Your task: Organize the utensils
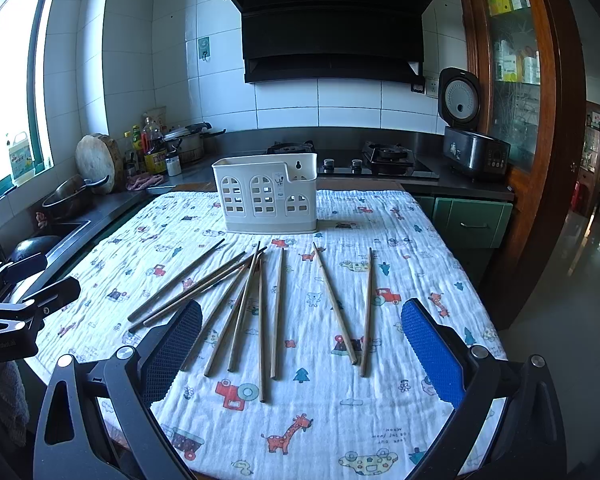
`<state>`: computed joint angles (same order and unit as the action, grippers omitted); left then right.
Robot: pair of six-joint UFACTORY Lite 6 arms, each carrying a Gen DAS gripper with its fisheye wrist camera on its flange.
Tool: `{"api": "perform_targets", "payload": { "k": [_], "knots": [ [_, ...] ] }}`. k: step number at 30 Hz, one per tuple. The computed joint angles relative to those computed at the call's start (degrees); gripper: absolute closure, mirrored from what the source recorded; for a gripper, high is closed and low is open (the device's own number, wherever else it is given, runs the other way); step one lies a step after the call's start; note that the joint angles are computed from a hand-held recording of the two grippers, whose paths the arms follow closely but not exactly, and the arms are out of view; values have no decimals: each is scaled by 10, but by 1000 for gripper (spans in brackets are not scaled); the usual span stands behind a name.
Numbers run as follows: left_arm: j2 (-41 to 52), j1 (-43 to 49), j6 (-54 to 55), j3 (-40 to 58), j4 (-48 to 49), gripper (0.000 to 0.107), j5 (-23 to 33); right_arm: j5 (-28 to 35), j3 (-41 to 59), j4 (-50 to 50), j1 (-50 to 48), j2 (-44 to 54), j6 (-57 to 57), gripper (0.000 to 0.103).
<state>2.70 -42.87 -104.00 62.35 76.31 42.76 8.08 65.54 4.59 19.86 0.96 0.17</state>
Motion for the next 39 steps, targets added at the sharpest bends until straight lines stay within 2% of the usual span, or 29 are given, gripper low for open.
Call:
{"api": "perform_targets", "payload": {
  "k": [39],
  "knots": [
    [15, 6, 6, 8, -7, 9, -8, -2, 6, -59, 14, 10, 56, 6]
  ]
}}
